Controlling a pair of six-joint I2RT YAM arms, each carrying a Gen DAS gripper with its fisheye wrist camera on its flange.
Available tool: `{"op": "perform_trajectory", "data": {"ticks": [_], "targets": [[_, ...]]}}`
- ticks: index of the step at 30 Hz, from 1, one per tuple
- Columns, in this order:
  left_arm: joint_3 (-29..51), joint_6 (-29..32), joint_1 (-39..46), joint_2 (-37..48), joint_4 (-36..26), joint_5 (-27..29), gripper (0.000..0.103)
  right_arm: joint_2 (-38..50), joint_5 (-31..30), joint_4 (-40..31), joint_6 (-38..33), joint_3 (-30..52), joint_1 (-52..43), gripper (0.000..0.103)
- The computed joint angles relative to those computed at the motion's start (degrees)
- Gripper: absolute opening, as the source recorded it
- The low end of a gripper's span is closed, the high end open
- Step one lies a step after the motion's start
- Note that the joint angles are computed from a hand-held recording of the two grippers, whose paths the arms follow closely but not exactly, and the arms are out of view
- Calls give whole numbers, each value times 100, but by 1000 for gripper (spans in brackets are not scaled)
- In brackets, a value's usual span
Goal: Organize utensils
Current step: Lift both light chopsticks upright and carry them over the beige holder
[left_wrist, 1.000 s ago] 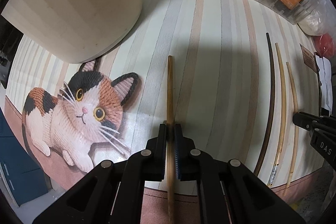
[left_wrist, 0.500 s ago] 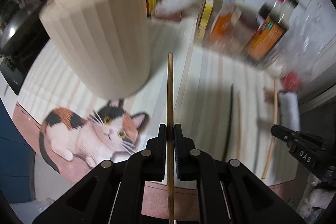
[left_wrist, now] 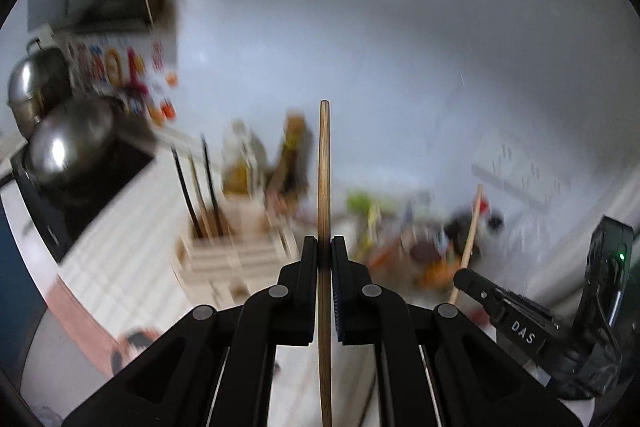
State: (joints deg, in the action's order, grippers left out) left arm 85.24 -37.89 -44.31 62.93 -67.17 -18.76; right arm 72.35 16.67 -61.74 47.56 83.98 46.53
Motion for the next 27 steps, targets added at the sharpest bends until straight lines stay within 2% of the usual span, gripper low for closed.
{"op": "perform_trajectory", "data": {"ticks": [4,7,14,20,27], "targets": [[698,925,1464,374,156,512,4,997,-110,463,-410,1099,-184,6],[913,1434,2298,636,351,878,4,1837,-270,815,-567,1870,-300,6],[691,1943,3376,1093,1045,1577,4,3350,-109,1165,-830,3339,-190,6],[208,1999,3797,1363,1706,1935,4,4151,118,1481,-1171,4035,-89,6],[-409,2032,3989,1423,2433,2028,4,4251,408,2193,-1492,3542,25,6]]}}
